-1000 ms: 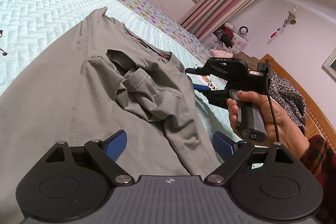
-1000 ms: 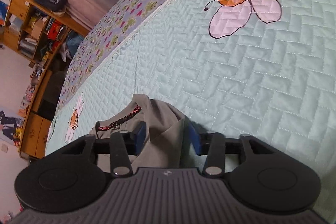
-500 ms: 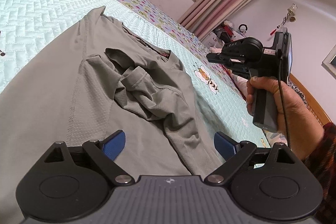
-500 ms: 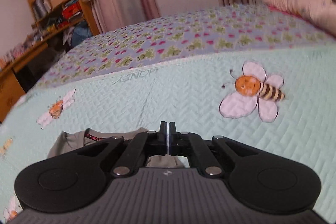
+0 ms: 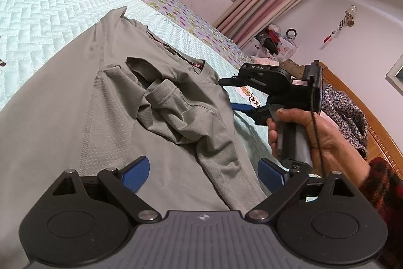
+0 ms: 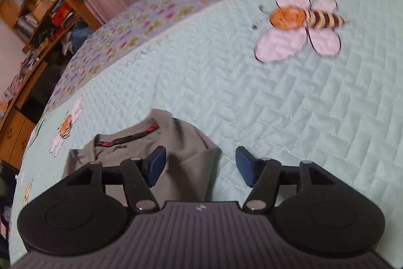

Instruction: Fold clothes

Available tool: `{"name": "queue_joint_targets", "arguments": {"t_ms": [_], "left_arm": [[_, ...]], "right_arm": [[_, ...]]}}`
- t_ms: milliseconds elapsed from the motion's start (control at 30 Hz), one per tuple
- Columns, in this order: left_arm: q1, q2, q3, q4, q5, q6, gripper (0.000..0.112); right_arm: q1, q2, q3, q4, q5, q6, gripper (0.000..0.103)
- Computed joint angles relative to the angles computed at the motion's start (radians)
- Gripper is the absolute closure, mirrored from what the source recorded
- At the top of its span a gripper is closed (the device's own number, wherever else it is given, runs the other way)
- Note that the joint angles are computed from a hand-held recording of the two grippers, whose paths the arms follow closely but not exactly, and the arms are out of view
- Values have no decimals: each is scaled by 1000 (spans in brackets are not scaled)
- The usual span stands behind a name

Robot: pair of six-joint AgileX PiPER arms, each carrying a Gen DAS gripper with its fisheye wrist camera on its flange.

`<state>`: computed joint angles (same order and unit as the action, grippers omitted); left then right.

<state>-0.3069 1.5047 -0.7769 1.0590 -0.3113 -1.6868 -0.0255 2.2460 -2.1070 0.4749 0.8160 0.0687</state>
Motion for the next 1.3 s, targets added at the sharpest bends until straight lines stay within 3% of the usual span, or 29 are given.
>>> {"name": "queue_joint_targets", "arguments": {"t_ms": [33, 67, 100, 133, 267, 333, 467, 867, 1000, 1100, 1200, 1300], "left_arm": [[-2, 1, -1, 0, 2, 2, 17], [-4, 1, -2, -2, 4, 6, 17], [-5, 2, -3, -4, 5, 9, 16], [-6, 2, -3, -5, 6, 11, 16], [-7, 4, -4, -7, 7, 17, 16], [-8, 5, -5, -9, 8, 20, 16], [-9, 7, -6, -11, 10, 27, 16], [-3, 10, -6, -10, 2, 29, 15], [0, 10, -6, -8, -3, 25, 15], [2, 11, -5, -7, -6, 22, 15], [3, 11, -4, -5, -9, 19, 15], [5, 11, -4, -4, -11, 17, 15]], "right_arm": [[-8, 5, -2, 43, 6, -26, 62], [-17, 12, -6, 93, 18, -56, 87], [-27, 20, -11, 142, 31, -85, 98], [-34, 24, -11, 194, 45, -132, 100], [-16, -32, 66, 202, -26, -208, 101], [-1, -49, 65, 103, -64, -161, 101], [35, -39, -6, -131, -44, -61, 101], [127, -5, -38, -463, -90, 36, 100], [121, -55, 69, -455, -217, 64, 97], [99, -106, 145, -360, -294, 11, 87], [68, -134, 165, -174, -247, -133, 86], [39, -151, 171, 15, -144, -289, 83]]}}
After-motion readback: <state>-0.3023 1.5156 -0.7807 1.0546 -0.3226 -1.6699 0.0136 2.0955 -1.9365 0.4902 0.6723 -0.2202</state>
